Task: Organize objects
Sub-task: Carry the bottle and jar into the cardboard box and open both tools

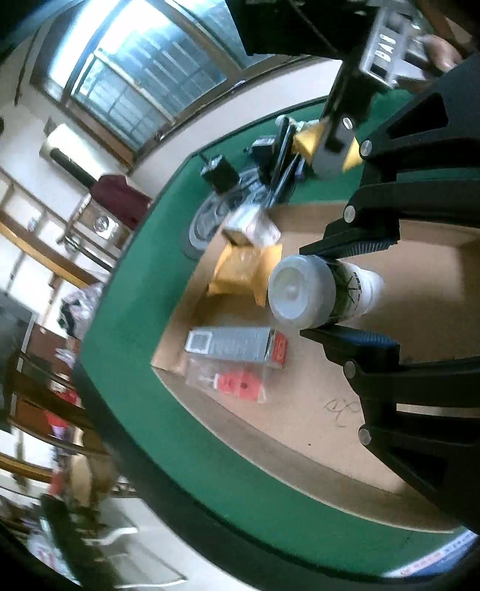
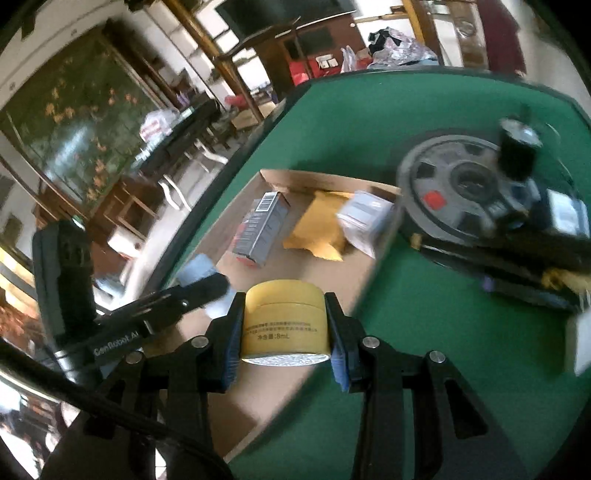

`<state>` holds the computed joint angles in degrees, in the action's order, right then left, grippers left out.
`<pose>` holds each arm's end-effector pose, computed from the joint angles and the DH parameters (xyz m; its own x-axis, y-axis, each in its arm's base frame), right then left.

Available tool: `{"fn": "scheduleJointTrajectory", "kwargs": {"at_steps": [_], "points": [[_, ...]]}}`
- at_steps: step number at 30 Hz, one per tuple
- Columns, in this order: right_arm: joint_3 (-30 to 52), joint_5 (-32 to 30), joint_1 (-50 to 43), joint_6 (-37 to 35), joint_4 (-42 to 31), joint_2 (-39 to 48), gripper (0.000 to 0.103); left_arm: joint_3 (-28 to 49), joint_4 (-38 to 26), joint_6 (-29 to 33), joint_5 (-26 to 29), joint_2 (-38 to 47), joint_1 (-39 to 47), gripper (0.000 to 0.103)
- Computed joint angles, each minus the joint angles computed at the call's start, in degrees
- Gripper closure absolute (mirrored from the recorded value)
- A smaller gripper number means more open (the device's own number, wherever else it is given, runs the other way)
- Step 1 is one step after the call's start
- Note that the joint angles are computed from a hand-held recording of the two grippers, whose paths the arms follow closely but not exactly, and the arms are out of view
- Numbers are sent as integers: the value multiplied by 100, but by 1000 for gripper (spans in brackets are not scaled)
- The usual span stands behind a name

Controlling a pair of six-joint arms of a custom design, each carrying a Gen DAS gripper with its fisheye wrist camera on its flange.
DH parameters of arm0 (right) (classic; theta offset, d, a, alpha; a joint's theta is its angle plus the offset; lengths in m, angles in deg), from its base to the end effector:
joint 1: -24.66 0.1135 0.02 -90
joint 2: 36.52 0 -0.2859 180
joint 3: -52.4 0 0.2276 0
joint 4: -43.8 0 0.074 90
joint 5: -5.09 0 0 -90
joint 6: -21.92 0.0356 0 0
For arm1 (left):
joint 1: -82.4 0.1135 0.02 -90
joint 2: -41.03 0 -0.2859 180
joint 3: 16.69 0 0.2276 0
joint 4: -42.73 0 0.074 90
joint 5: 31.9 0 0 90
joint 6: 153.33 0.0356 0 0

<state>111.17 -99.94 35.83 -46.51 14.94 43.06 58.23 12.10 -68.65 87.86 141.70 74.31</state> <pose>0.2446 0.0577 0.2312 -0.8248 0.1990 -0.5292 -0.0522 0.9052 0.4218 0.3302 -0.0648 0.2082 -0.8574 0.0406 -0.5130 0.3161 0.8281 -0.4629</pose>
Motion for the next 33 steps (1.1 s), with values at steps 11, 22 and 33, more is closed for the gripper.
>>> {"fn": "scheduleJointTrajectory", "kwargs": {"at_steps": [11,22,33], "points": [[357,860,273,-1,331,1085,65,479,197,-440,335,859,-37,71],[-19,608,-231,269,564,525,55,290,350,-1013,116,854,-11,37],[-1019,41,-1269,-323,90,-1117,55,-690,897,-1322,-451,118,-353,36]]}}
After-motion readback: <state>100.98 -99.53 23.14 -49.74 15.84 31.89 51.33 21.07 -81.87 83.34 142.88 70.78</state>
